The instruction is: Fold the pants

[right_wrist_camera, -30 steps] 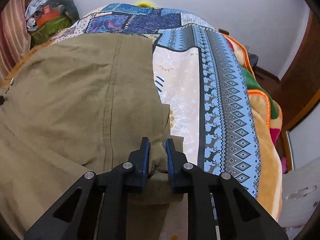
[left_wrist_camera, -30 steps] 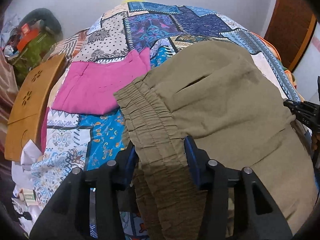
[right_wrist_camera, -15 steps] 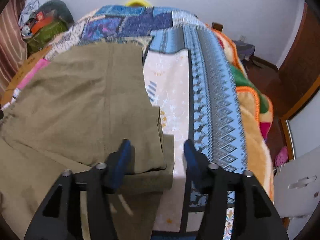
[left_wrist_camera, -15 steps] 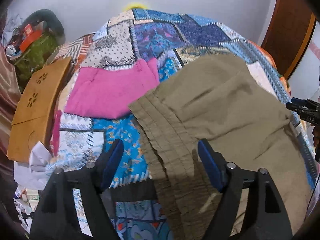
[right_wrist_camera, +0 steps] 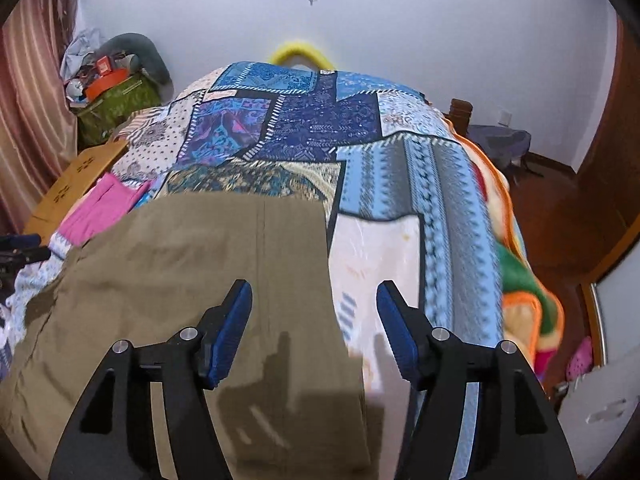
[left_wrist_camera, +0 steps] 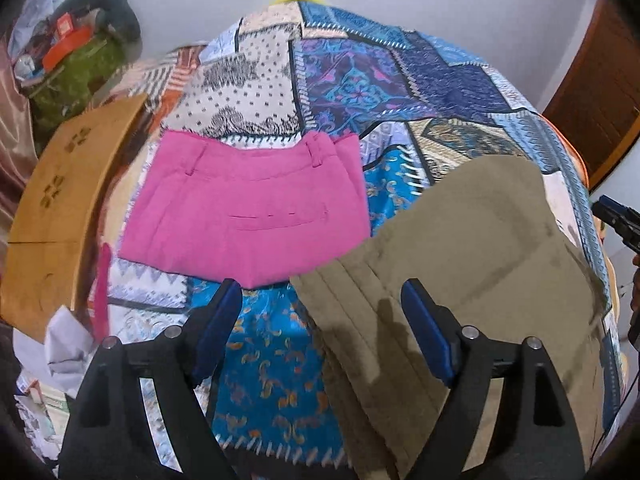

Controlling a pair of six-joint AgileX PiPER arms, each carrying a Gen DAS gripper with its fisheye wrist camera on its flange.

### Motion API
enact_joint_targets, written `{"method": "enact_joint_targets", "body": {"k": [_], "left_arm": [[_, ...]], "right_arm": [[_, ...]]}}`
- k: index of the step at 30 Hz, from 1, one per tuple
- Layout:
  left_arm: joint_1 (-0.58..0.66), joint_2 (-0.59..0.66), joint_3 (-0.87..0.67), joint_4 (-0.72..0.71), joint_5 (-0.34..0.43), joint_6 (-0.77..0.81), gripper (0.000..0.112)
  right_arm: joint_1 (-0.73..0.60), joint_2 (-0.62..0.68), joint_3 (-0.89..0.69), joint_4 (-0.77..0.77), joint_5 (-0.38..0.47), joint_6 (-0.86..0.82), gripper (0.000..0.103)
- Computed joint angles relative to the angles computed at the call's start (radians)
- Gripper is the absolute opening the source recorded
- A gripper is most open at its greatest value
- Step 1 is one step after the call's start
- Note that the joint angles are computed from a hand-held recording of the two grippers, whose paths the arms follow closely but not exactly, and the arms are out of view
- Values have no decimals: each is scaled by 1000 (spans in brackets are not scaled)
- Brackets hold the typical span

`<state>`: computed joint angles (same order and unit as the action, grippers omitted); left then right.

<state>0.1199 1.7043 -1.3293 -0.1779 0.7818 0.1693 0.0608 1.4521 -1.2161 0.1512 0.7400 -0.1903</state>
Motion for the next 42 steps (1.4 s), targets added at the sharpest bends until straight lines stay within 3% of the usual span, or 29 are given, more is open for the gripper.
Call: {"method": "enact_joint_targets", "body": {"k": [8, 13, 15, 17, 19, 21, 26, 31, 37, 42], "left_arm": [[32, 132, -62, -80, 18, 36, 82], [43, 160, -73, -160, 26, 114, 82], [48, 175, -73, -196, 32, 147, 73], [56, 186, -66, -255, 30, 190, 66], [53, 178, -49, -269, 0, 184, 63], [45, 172, -36, -258, -33, 161, 60], [-10, 118, -2, -95, -123, 44, 53], [-50, 39, -45, 57, -116, -59, 51], [-63, -81, -131, 53, -80, -44, 50], [-86, -191, -156, 59, -36, -30, 50]], "right_arm": [[27, 255, -189, -46, -19, 67, 61], [15, 374, -275, 28, -27, 53, 61], [17, 404, -291, 32, -22, 65, 60], [15, 388, -247, 61, -81, 44, 55], [18, 368, -216, 67, -115, 33, 28], [27, 366, -217, 57, -114, 42, 11], [112, 356, -220, -245, -125, 296, 4], [87, 282, -232, -215, -122, 312, 3], [95, 162, -326, -282, -52, 348, 3], [65, 43, -390, -231, 11, 305, 2]]}}
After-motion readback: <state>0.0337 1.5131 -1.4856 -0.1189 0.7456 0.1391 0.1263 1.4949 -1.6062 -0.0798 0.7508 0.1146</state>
